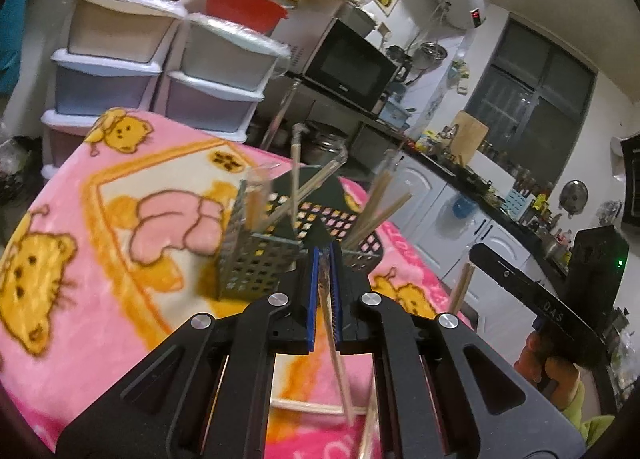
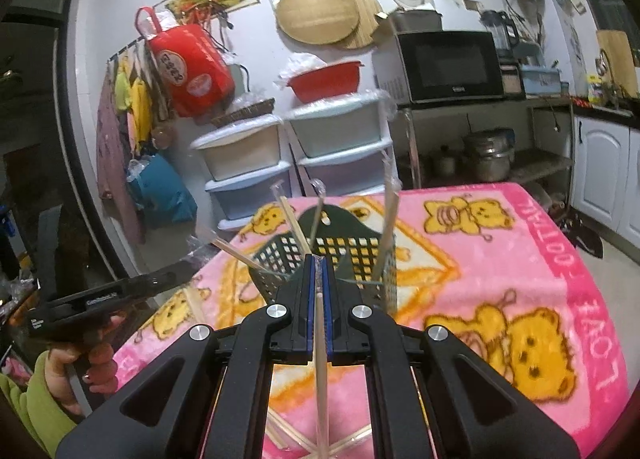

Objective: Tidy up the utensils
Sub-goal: 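Lift both held chopsticks and carry them above the green holder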

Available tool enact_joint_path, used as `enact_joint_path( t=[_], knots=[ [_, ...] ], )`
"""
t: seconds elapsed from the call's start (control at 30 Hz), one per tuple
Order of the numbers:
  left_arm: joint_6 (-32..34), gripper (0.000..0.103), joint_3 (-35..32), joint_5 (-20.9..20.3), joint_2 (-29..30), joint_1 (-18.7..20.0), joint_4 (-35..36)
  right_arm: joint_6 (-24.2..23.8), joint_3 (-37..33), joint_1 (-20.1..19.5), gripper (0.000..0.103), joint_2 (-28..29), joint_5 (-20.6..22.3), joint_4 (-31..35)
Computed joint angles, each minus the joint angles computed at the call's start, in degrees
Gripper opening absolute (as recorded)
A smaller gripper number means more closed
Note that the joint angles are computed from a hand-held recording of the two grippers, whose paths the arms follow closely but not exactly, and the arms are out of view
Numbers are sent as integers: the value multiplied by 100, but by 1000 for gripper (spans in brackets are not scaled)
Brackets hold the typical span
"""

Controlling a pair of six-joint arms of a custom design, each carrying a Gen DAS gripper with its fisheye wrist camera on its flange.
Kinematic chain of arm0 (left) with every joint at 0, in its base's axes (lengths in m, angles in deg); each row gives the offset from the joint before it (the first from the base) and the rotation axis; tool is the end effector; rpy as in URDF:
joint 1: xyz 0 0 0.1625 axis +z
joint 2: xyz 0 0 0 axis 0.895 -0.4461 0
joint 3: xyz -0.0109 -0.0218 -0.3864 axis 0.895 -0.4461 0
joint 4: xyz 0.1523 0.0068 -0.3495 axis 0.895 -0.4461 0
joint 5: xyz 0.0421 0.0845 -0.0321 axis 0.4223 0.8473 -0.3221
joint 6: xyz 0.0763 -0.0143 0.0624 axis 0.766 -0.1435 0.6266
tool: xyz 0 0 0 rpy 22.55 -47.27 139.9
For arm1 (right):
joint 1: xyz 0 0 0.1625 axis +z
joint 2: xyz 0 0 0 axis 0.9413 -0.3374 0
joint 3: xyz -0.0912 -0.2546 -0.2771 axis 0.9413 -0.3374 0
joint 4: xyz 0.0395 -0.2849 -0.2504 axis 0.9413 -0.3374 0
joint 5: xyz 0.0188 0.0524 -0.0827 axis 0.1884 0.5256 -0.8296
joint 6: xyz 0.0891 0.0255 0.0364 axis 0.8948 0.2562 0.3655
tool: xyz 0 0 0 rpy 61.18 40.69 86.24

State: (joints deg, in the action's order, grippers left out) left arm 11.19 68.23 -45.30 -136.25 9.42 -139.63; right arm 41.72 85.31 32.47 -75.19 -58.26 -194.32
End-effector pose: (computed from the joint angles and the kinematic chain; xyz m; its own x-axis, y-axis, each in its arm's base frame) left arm -0.0689 -0.6973 0.2627 -0.8725 0.4265 -0.2385 0.4623 0.5626 -0.6853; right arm 0.2645 -0.6361 0.0996 -0.8086 -0.3120 0.4988 -0.5874 0.3790 -0.7151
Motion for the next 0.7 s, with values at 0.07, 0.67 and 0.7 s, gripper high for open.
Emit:
enact_joint_path(
  t=[0.07, 0.67, 0.7],
  knots=[
    [33, 3, -23, -51, 14, -56, -28, -32, -32, 30, 4, 9, 24, -15],
    [152, 3, -229, -256, 89, -329, -184, -156, -100, 98, 4, 4, 250, -260],
    [166, 3, -253, -259, 102, -347, -195, -166, -108, 101, 4, -1, 260, -258]
  ],
)
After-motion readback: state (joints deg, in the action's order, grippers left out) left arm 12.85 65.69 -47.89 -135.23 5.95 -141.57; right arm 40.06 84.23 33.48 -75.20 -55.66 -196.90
